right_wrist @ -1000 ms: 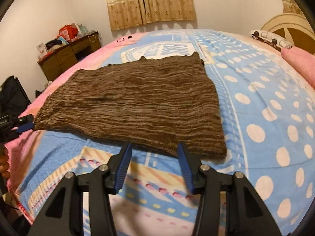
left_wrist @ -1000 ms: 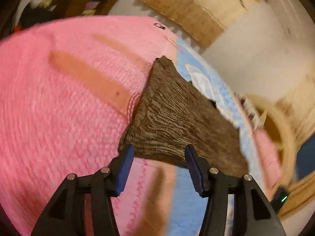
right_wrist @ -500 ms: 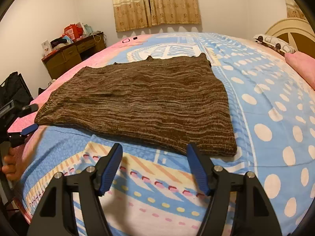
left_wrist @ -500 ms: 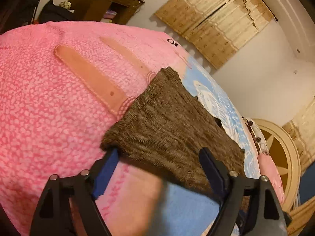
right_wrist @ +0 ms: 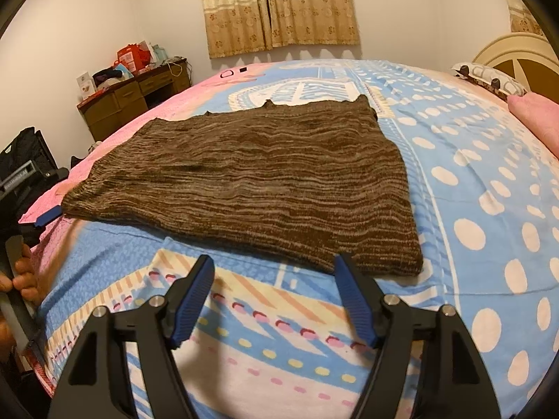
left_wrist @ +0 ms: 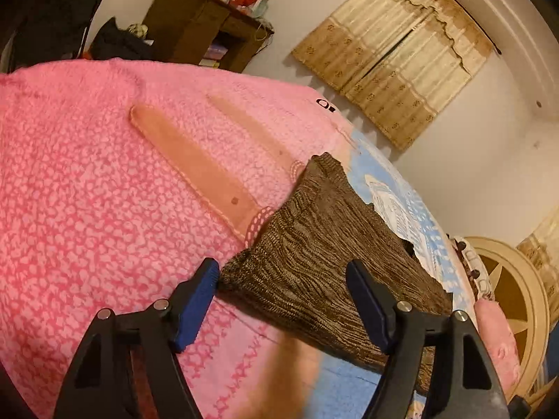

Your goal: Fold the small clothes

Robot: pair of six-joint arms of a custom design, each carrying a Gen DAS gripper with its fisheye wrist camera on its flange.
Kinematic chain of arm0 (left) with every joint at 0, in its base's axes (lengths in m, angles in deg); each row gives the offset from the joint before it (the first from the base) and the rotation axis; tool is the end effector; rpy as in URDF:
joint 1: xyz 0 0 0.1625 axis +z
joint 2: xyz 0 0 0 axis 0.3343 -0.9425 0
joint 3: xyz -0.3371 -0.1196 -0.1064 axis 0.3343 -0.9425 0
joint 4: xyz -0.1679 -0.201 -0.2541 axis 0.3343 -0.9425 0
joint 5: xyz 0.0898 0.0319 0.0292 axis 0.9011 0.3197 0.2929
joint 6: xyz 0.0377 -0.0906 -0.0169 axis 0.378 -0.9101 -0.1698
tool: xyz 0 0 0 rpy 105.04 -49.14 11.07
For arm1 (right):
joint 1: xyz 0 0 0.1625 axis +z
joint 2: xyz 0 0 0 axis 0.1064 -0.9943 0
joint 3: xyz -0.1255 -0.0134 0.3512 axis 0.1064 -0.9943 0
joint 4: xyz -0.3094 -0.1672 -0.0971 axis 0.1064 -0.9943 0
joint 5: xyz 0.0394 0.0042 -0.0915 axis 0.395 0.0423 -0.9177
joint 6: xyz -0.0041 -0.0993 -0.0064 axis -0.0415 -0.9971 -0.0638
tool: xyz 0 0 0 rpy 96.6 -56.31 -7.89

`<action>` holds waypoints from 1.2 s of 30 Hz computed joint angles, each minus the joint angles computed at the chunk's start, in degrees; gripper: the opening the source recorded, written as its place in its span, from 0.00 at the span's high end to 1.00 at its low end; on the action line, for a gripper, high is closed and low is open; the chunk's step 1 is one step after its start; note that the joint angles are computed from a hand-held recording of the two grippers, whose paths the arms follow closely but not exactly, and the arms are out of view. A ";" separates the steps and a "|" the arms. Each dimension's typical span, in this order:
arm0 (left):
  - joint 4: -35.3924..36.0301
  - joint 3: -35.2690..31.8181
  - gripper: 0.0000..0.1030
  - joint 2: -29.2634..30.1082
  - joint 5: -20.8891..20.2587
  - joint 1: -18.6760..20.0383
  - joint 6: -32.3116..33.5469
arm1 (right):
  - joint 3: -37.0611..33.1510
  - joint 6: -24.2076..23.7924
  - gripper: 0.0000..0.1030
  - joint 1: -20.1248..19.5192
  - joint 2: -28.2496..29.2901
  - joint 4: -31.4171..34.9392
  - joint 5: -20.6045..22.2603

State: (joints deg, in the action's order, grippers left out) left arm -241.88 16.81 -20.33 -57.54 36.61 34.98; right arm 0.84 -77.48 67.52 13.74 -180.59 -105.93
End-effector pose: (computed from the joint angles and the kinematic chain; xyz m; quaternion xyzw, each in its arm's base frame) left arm -0.2422 -0.7214 -0.0269 -0.0619 0.8604 -0.4928 0.1138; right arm -0.0624 -0.6442 0.3170 0.1895 -0.8751 0.3557 0.2680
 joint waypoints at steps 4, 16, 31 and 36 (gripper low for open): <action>0.16 3.92 0.27 -2.02 -0.08 -0.53 -4.16 | 0.01 -0.35 0.25 0.08 0.05 -0.01 -0.25; 6.27 -10.45 0.20 4.53 -5.71 0.76 -6.03 | -0.21 -0.09 0.24 -0.09 0.11 0.20 0.35; 3.79 -2.54 0.95 0.66 -12.57 3.13 -6.71 | -2.21 1.92 0.32 1.74 -1.00 3.45 1.28; 0.74 -3.52 0.95 1.50 -16.39 4.13 -6.77 | -12.88 1.96 0.30 6.38 3.86 10.90 3.51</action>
State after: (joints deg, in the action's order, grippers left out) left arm -241.14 13.28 -18.84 -73.93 40.74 28.22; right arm -12.04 -75.52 73.90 17.60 -169.69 -102.41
